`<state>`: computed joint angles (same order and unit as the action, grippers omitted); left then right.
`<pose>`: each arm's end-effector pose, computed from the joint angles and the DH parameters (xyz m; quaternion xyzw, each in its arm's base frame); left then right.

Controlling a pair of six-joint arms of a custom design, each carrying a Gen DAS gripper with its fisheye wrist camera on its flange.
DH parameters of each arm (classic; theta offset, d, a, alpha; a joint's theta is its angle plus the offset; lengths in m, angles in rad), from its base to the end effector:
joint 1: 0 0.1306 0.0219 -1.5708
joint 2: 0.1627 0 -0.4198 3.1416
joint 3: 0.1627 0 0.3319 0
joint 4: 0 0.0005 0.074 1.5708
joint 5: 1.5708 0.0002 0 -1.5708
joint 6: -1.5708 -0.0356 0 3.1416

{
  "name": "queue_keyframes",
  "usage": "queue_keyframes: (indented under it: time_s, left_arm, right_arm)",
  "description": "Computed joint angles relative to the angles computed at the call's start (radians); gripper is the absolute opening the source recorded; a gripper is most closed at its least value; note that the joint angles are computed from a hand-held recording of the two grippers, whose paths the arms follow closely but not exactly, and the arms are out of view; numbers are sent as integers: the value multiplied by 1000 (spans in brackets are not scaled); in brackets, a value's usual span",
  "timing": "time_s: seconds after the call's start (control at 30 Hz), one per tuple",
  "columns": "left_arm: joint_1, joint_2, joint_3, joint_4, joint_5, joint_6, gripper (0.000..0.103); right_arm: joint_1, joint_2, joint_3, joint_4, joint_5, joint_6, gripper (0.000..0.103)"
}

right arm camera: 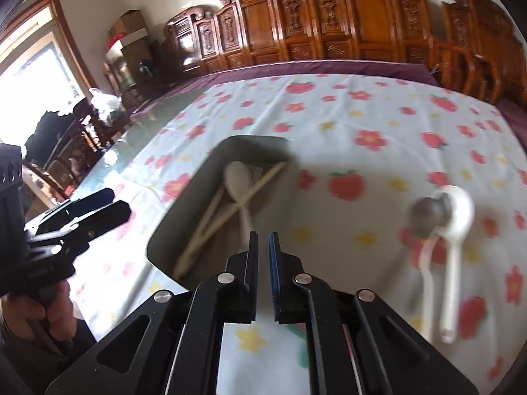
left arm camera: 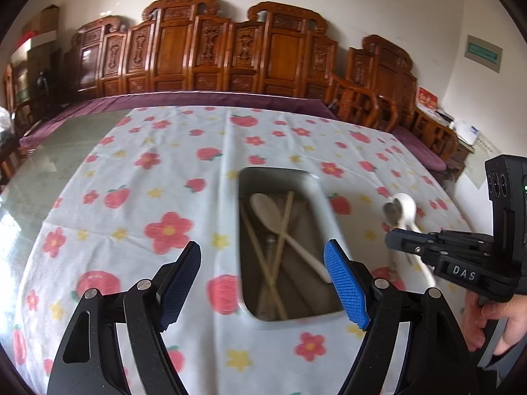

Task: Organize utensils
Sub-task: 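Grasp the cream plastic fork from the pile with the right tool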

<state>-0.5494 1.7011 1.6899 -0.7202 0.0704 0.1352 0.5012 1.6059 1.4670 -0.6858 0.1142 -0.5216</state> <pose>0.4729 -0.2931 0.4555 0.2017 0.8902 -0.1670 0.3728 0.4470 0.2397 0.4158 0.0303 0.9294 0.1317 0.3433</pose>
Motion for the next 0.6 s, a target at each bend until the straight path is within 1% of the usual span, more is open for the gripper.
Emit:
queue_keyframes:
  time_s: [0.1,0.2,0.23,0.27,0.33,0.5,0.6]
  left_arm:
    - [-20,-3,0,3,22,5,74]
    - [-47,0,3,4,18,-8,74]
    - [-54,0,2,6,16,-12,74]
    - [-58,0,2,8,17,-14,74]
    - [-70,0,2,8,20,-19,74]
    - [-91,4,4,9,26,-38,74]
    - [-101,7,4,8,21,-45,74]
  right_arm:
    - [-17,-61,-66,-14,45,15,9]
    - [-49,-121,-139,-30,71,24,9]
    - [-57,-133,-156,-37,78,24,10]
    - [-74,-150,-181,-48,90,25,15]
    - [-101,-170,-211,-55,101,19,17]
    - [-148,-184,-256,-45,113,7,17]
    - [-165,-167,-264,-25,97,6,17]
